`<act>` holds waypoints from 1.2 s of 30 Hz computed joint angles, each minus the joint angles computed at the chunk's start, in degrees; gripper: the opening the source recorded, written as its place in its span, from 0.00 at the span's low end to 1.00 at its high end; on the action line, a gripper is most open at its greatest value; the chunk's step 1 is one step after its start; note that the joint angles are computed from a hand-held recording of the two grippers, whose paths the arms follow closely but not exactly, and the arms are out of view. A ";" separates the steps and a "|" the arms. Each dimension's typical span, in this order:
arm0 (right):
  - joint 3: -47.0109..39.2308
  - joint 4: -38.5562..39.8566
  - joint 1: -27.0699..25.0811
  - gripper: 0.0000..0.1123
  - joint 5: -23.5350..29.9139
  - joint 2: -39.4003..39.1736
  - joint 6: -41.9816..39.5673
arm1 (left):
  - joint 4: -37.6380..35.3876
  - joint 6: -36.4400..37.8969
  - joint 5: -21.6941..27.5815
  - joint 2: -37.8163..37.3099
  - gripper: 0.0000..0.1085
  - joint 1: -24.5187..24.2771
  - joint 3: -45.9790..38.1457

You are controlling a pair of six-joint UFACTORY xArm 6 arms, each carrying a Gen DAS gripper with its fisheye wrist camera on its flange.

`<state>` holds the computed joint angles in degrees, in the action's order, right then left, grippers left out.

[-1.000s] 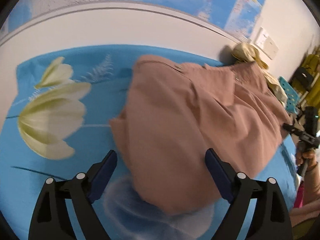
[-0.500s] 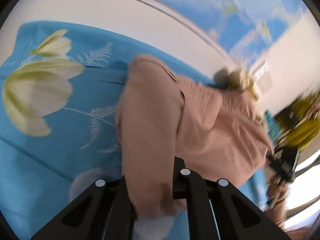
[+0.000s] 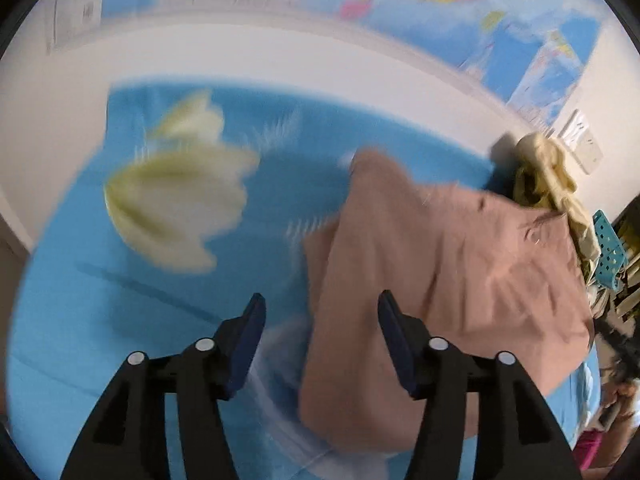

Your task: Fold large clothes

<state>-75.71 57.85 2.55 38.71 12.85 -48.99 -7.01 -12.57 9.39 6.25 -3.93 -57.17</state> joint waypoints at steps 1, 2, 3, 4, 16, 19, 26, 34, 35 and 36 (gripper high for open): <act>-1.03 0.80 1.13 0.51 -1.03 0.00 -2.19 | 3.16 -1.62 -0.73 -0.25 0.55 -0.49 -0.42; -1.90 0.82 2.33 0.51 -2.02 0.14 -3.73 | 4.48 -1.39 -1.18 -0.01 0.57 -1.08 -1.11; -3.02 0.39 3.16 0.51 -2.48 0.88 -4.41 | 4.70 0.63 -1.66 0.74 0.57 -2.37 -2.49; -5.08 -1.09 4.23 0.52 -1.55 2.22 -4.44 | 2.53 4.09 -1.40 1.98 0.60 -3.81 -4.21; -19.88 -23.80 13.40 0.31 -2.99 18.20 8.26 | 3.10 4.82 21.11 28.93 0.21 -9.97 -40.32; -22.27 -20.72 12.53 0.04 -0.99 19.73 8.15 | -3.67 8.49 20.85 30.63 0.08 -9.28 -43.29; -22.53 -12.04 13.42 0.04 -10.59 18.15 2.13 | -6.85 10.01 17.39 34.03 0.05 -9.08 -50.59; -27.06 -21.04 11.59 0.34 -6.35 22.11 10.66 | 0.68 5.76 18.94 33.32 0.34 -8.14 -47.51; -26.21 -19.33 11.24 0.36 -7.01 21.35 9.51 | 0.08 6.78 15.96 31.11 0.40 -8.05 -43.98; -24.82 -17.76 10.81 0.36 -8.45 20.17 8.51 | -0.55 7.95 13.30 28.86 0.42 -7.92 -40.53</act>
